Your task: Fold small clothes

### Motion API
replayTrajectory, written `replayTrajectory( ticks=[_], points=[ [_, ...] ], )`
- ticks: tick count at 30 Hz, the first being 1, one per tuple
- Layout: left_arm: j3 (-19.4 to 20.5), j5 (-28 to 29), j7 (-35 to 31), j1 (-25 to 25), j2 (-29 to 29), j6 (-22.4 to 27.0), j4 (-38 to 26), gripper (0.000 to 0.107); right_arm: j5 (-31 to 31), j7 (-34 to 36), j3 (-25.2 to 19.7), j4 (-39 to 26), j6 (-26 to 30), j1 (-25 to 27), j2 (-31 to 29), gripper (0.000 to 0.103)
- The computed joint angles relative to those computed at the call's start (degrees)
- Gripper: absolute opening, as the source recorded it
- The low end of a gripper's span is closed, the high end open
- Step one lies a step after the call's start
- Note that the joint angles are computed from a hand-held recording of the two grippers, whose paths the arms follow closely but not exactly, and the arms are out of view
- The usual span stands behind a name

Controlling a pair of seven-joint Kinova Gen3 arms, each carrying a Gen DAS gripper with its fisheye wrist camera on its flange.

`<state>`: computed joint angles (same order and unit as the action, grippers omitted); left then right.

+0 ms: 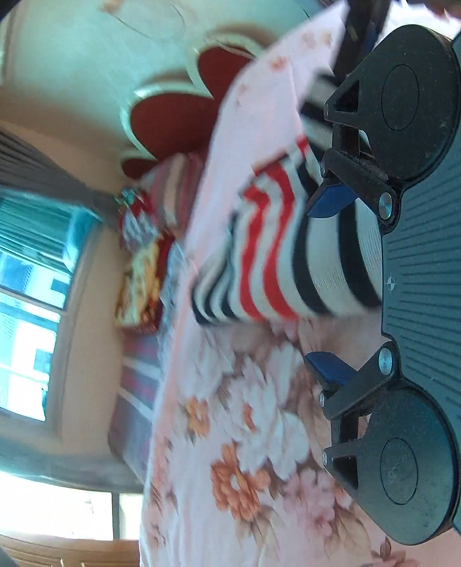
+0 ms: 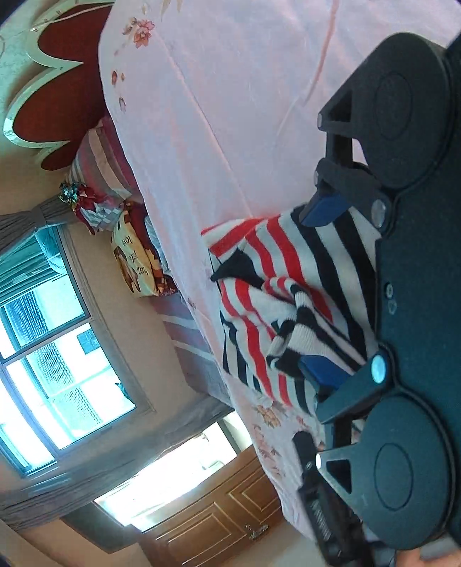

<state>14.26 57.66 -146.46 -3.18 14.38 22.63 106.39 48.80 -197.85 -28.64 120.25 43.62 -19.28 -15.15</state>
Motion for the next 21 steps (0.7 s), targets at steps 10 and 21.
replayTrajectory(
  ticks=[10,21],
  points=[
    [3.5,0.3,-1.0,-1.3,4.6,0.2,0.7,0.082,-5.4,4.3,9.5,-1.3,-16.4,2.2,9.2,0.08],
    [6.7,14.7,-14.3,-4.8,2.0,-3.1,4.1,0.086,12.1,-1.7,10.3,-1.5,-9.0,-4.4,8.5,0.025]
  ],
)
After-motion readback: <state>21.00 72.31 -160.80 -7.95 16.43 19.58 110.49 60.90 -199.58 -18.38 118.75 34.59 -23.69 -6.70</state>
